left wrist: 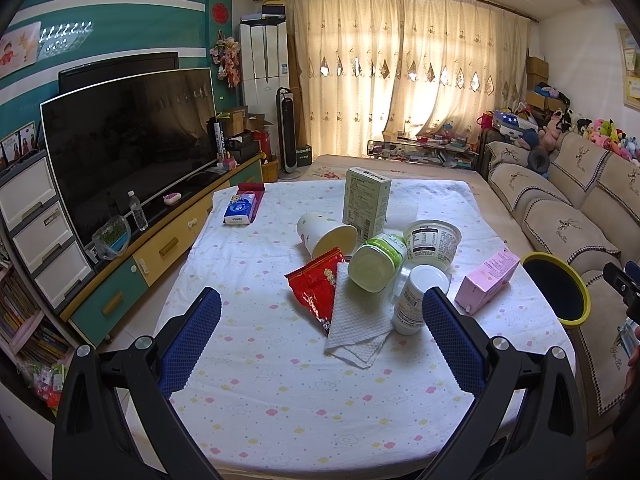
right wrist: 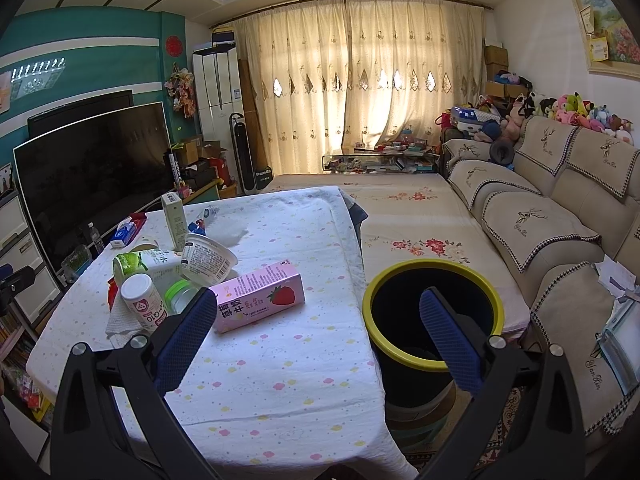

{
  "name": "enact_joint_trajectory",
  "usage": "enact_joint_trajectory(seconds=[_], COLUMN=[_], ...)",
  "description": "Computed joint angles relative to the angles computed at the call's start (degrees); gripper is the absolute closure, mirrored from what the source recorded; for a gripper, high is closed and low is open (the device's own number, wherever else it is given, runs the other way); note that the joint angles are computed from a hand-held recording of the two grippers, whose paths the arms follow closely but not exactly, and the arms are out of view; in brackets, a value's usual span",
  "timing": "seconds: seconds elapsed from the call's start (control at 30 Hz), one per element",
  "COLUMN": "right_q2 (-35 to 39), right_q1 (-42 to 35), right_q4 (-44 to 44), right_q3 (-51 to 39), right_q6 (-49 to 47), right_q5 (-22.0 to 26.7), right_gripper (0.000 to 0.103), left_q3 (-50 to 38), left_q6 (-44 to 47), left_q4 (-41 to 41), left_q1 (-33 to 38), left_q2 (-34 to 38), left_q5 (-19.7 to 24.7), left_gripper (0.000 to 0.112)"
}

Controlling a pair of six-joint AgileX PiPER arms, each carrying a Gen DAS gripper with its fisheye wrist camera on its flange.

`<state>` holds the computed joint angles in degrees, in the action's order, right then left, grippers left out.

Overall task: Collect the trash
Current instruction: 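Reach the right gripper to the small white bottle and grasp it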

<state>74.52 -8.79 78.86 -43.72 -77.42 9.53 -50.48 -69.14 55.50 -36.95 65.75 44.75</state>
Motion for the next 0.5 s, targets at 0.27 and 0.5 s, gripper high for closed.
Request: enact_joint_trajectory(seconds=[0.27, 0.5], right_q2=[1.12, 6.72], right_q1=[1.67, 8.76], right_q4=[7.10, 11.29], right_q3=[0.94, -1.88], right_q6=[-6.77, -11.63], right_q5=[-0.80, -1.26], right_gripper=[0.006, 0.006], left_q3=[0.64, 0.66], left_q6=[-0.94, 1.21], left_q4=[0.44, -1.37], left_q1=[-0.29, 2.28], left_q2=[0.13, 0.99], left_q5=[-0.06, -2.19], left_gripper=[0.013, 0.013])
